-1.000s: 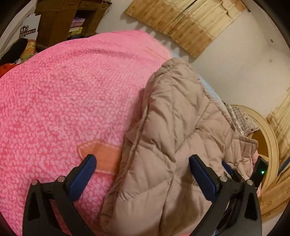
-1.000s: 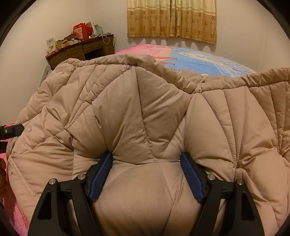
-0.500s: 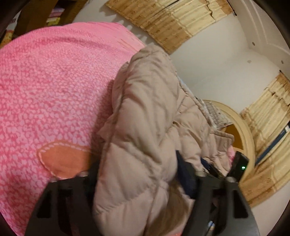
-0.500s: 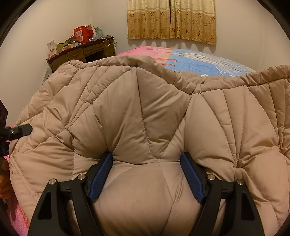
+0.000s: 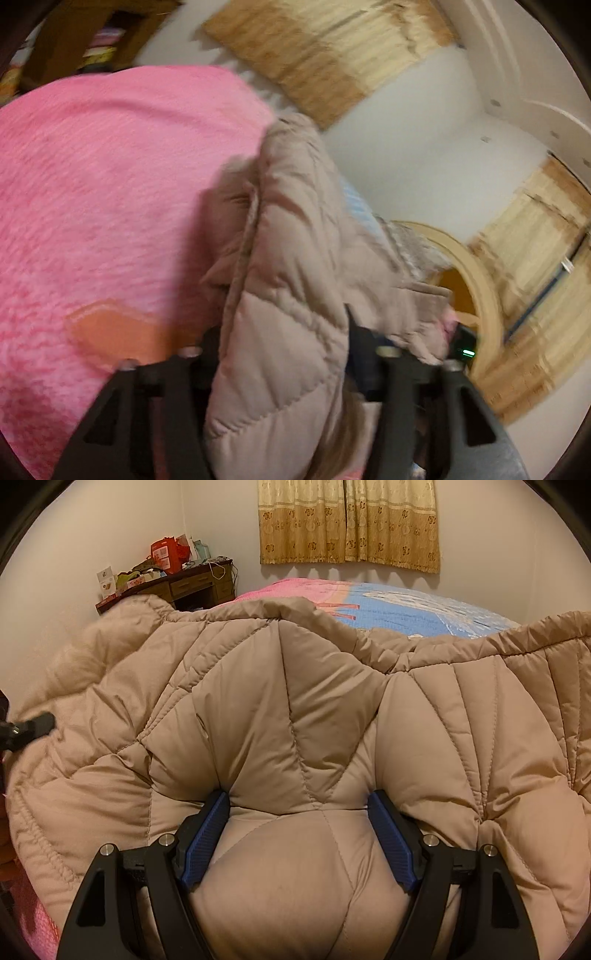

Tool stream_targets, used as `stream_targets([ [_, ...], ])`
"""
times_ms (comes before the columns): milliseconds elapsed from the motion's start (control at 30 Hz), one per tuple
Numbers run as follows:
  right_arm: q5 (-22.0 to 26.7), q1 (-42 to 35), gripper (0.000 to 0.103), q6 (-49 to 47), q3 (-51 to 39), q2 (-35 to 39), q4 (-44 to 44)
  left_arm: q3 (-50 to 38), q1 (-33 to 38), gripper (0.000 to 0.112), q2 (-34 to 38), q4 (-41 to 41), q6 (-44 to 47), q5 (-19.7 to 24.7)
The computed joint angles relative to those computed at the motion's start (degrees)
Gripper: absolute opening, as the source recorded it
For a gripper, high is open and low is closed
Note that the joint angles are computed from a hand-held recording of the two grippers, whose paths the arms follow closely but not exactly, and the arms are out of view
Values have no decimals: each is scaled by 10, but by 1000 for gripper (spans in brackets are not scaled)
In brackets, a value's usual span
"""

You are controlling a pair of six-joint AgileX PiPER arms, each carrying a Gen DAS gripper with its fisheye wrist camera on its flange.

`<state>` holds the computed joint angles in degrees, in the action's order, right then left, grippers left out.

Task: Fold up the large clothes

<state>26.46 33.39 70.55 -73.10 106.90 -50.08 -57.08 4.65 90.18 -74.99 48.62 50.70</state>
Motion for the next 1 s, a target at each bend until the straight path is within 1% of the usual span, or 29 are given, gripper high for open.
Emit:
stream_targets([
  [33,0,1,78,2,1,-1,-2,6,5,73,7,-5,-5,-1],
  [67,-1,1,78,3,2,-1,-3,14,12,73,11,-22,9,5],
  [100,-3,1,78,5,4,-2,-4,25,8,73,6,-36,22,2],
  [167,-4,0,78,5,5,-3,-4,27,1,77,2,-43,32,-1],
  [200,-4,0,78,5,6,-3,-4,28,4,76,1,-44,46,9],
  [233,-3,0,78,4,5,-3,-3,32,14,66,1,-46,67,30],
  [267,-1,1,78,2,4,-3,-1,30,15,49,7,-48,76,50],
  [300,3,2,78,-9,2,-6,8,19,15,43,16,-48,71,58],
  [333,8,0,78,-43,-1,-11,40,13,20,37,20,-46,67,69],
  [367,16,3,78,-55,4,-24,59,7,27,32,23,-45,67,81],
  [400,11,3,78,-44,17,-43,58,5,33,30,20,-45,72,92],
  [433,-9,0,78,-10,44,-75,38,3,39,28,16,-41,76,99],
  [467,-14,3,78,47,70,-107,-2,1,47,28,14,-41,78,113],
  [500,4,9,78,90,88,-138,-35,3,49,28,14,-46,82,118],
  [533,45,21,79,110,89,-153,-53,5,52,28,11,-53,84,127],
  [567,90,32,79,107,80,-156,-55,8,53,27,8,-61,88,132],
  [600,129,39,79,82,61,-139,-38,13,58,26,6,-69,94,139],
  [633,176,43,79,33,26,-98,-6,17,57,26,2,-82,93,145],
  [667,209,44,79,-9,0,-50,15,19,52,26,0,-96,94,148],
  [700,219,49,82,-28,-13,-24,17,19,45,26,-8,-108,96,151],
  [767,205,51,82,-4,1,-24,-10,11,21,26,-30,-113,89,139],
  [800,187,45,82,13,12,-36,-4,5,9,26,-40,-113,84,132],
  [833,160,40,82,39,34,-54,-11,-6,-5,26,-51,-108,75,122],
  [867,128,37,82,77,64,-75,-34,-22,-23,26,-63,-96,62,108],
  [933,87,36,82,161,123,-117,-96,-58,-64,26,-73,-69,35,74],
  [967,62,36,82,218,161,-146,-142,-75,-83,26,-74,-56,22,60],
  [1000,55,38,82,265,186,-164,-181,-96,-109,26,-74,-37,4,40],
])
